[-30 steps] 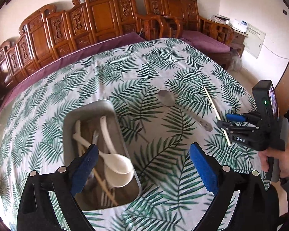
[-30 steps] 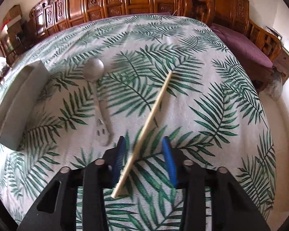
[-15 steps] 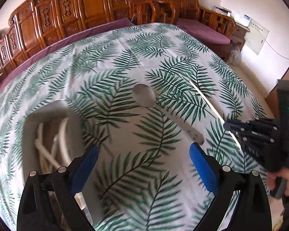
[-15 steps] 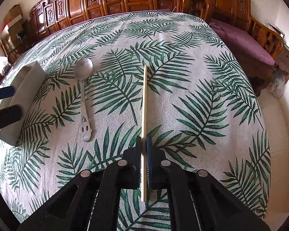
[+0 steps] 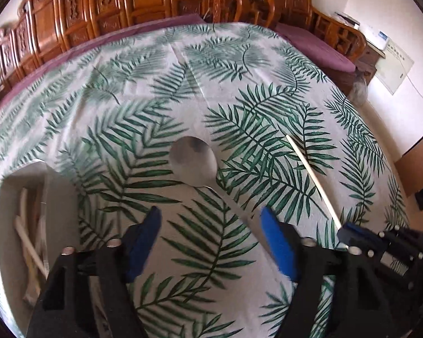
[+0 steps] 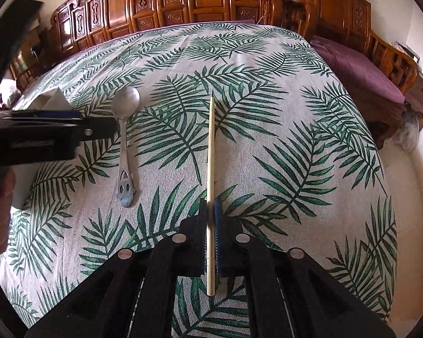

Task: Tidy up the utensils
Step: 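Grasp another metal spoon with the left tool while the right tool grips a wooden chopstick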

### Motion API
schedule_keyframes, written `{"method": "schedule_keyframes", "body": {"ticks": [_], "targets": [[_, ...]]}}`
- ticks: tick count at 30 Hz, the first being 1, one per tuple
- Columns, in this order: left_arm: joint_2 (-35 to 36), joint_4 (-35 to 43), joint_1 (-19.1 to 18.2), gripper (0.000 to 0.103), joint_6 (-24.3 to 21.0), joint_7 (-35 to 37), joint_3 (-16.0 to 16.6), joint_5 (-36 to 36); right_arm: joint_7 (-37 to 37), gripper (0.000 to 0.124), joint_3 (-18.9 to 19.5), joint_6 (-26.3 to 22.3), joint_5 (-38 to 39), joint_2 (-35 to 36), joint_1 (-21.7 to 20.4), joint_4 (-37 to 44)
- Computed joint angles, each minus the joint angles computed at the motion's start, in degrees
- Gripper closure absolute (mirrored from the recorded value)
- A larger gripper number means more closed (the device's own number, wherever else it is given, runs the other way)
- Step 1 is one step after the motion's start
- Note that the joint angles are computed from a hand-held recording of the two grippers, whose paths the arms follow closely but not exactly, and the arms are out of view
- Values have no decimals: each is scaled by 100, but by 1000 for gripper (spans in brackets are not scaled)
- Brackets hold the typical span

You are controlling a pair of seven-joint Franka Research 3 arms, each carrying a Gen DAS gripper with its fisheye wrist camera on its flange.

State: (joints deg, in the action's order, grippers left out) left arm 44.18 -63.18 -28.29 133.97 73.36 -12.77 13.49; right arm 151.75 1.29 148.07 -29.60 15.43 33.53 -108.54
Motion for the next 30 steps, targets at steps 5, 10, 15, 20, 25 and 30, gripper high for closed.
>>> {"method": "schedule_keyframes", "body": {"ticks": [5, 10, 15, 20, 25, 30], "targets": [[620, 988, -47, 65, -623, 4, -62, -300, 66, 118, -17, 131, 5, -21, -12, -64], [880, 1467, -274, 67, -879, 33, 126, -173, 100, 118, -28, 188, -8, -28, -12, -89], [974, 1709, -428, 88, -1150, 131, 253, 8, 120, 118, -31, 215, 3, -33, -16, -105], [779, 1367, -290, 98, -1034, 164, 213, -53, 117, 118, -19, 183, 50, -31, -21, -87], [314, 548, -124, 98, -569, 214, 133, -20, 92, 118, -8, 244, 140, -44, -43, -113], [-73, -43, -44, 98, -163, 283, 64, 95, 66, 118, -14, 184, 61, -5, 23, 14]]}}
